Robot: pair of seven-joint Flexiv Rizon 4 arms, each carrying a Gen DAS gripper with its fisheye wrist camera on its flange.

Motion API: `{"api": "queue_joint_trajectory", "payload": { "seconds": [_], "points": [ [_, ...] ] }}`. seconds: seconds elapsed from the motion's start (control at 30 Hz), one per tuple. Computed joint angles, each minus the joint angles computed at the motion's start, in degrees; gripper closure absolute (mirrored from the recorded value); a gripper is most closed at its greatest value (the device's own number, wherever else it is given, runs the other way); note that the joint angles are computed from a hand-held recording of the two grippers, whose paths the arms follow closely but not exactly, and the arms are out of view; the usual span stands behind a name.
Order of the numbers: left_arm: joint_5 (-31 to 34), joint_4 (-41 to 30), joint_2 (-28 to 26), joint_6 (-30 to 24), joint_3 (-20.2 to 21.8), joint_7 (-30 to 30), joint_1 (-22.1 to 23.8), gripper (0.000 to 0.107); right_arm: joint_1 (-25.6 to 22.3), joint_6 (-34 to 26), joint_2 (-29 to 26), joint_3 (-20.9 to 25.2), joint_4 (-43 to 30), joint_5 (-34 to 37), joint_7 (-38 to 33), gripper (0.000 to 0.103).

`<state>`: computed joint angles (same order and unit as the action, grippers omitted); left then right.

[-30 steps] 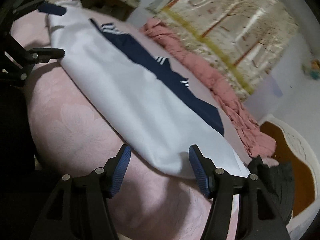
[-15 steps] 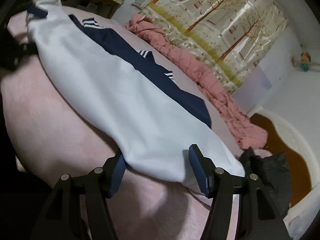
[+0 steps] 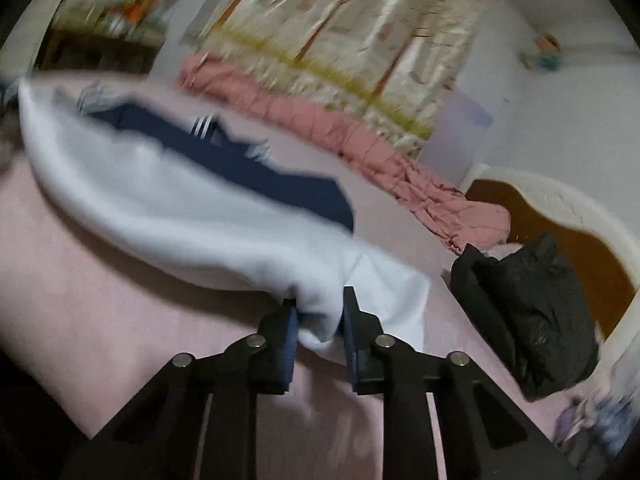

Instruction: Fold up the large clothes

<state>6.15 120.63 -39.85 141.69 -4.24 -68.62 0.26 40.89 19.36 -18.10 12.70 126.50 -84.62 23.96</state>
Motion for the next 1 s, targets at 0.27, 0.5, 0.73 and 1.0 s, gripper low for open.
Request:
{"api": "queue_joint_trajectory", "payload": {
  "seconds": [0.27, 0.5, 0.73, 1.0],
  "points": [
    [1.79, -18.31, 2.11, -29.26, -9.25, -2.64, 4.48, 0.095, -8.33, 6.49, 2.78, -4.27, -4.90, -11.02, 3.36, 0.096],
    [-11.43, -42.42, -7.56, -51.67, 0.81, 5.85, -8.33, 0.097, -15.46, 20.55, -5.32, -9.27, -18.66, -7.86, -5.81, 0.097],
    [-11.86, -59.90, -18.91, -63.75, 6.63, 7.33, -12.76, 0.096, -18.34, 34.09, -14.42, -14.06, -26.73, -2.22, -8.35, 0.097],
    [-7.41, -57.89, -22.52, -49.41, 20.80, -0.17, -19.76, 0.041, -17.10, 37.30, -15.15, -17.50, -25.61, -6.95, -1.94, 0.096]
  ]
}}
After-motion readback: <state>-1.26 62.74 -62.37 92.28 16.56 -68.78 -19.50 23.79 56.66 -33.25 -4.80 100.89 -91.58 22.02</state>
